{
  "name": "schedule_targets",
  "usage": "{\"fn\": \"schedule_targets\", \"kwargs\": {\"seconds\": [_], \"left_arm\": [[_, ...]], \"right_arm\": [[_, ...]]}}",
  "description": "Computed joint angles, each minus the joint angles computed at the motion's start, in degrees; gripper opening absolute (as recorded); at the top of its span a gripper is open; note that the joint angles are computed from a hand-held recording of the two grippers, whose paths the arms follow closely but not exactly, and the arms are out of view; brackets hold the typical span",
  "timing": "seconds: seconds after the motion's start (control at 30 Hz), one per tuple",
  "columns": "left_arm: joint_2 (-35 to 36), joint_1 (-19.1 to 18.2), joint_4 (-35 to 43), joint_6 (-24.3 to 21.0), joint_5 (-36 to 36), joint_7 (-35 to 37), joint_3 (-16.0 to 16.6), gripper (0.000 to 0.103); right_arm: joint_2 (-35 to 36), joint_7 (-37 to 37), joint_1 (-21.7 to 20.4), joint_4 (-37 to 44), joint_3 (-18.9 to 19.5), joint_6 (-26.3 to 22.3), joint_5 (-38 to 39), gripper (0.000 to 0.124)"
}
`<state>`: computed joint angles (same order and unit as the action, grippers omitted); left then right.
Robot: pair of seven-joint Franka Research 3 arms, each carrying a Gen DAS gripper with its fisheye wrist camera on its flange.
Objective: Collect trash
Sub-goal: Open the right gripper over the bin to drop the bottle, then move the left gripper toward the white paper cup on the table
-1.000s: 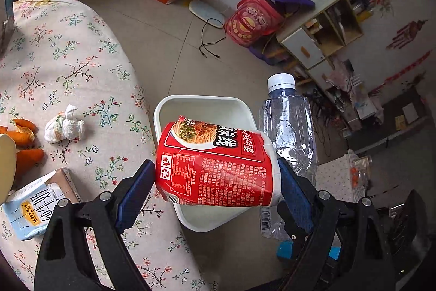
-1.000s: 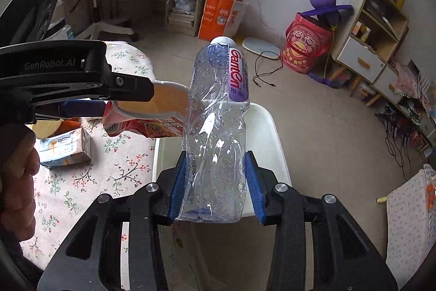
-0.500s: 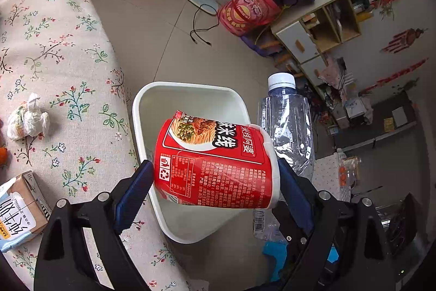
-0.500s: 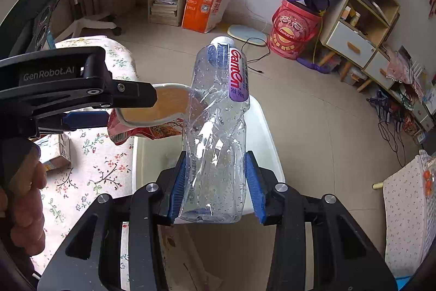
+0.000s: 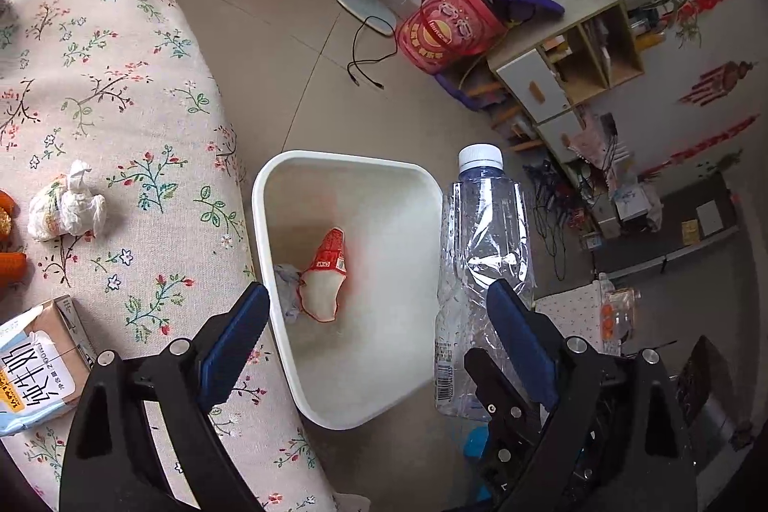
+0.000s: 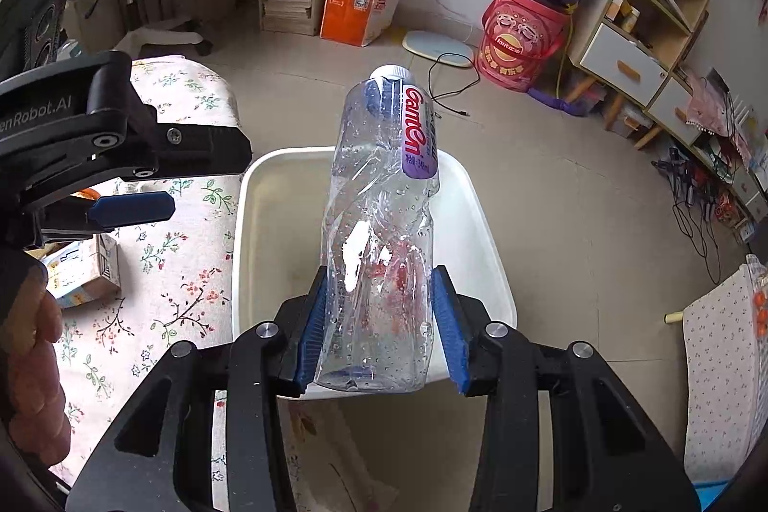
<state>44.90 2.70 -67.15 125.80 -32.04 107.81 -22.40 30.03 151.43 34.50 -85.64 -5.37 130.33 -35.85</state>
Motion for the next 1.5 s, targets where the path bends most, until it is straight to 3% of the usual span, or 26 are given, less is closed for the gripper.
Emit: {"fn": "schedule_targets", "kwargs": {"seconds": [0.13,0.17,0.2,0.23,0.73,1.07,1.37,1.5], "left_arm": [[-0.9,0.2,-0.9,1.7,0.3,-0.6,0.5,0.089],[-1.2,0.4,-1.2,2.1,0.3,-0.7,0.6,0.089],[-1.3,0.2,-1.2,2.8,0.6,-1.1,0.9,0.089],[-1.6,0.3,-1.5,3.4,0.8,-1.1,1.0,0.089],[-9.0,3.5,-10.2,8.9,1.7,0.5,2.4,0.089],[-16.8,6.0,-18.8,12.6,4.0,1.3,6.1,0.089],[-22.3,10.4,-25.1,14.3,4.3,-0.1,10.6,0.090],[-22.2,11.8,-25.7,14.1,4.1,0.3,11.2,0.091]], "right_arm": [[1.5,-0.7,0.0,2.1,-0.2,-1.5,0.6,0.046],[1.9,-1.0,0.2,2.6,-0.3,-2.2,0.3,0.054],[2.4,-1.0,0.7,3.4,-0.6,-3.4,-0.1,0.076],[2.8,-0.3,1.4,4.0,-1.2,-4.5,-1.3,0.083],[1.9,-0.3,2.0,4.1,-0.7,-1.9,-3.3,0.083],[4.0,-1.5,3.1,7.6,-1.0,-0.6,-3.8,0.083],[6.3,-1.9,5.2,9.9,-1.9,8.1,-5.7,0.096],[8.8,-8.3,2.8,12.7,1.5,12.6,2.9,0.096]]}}
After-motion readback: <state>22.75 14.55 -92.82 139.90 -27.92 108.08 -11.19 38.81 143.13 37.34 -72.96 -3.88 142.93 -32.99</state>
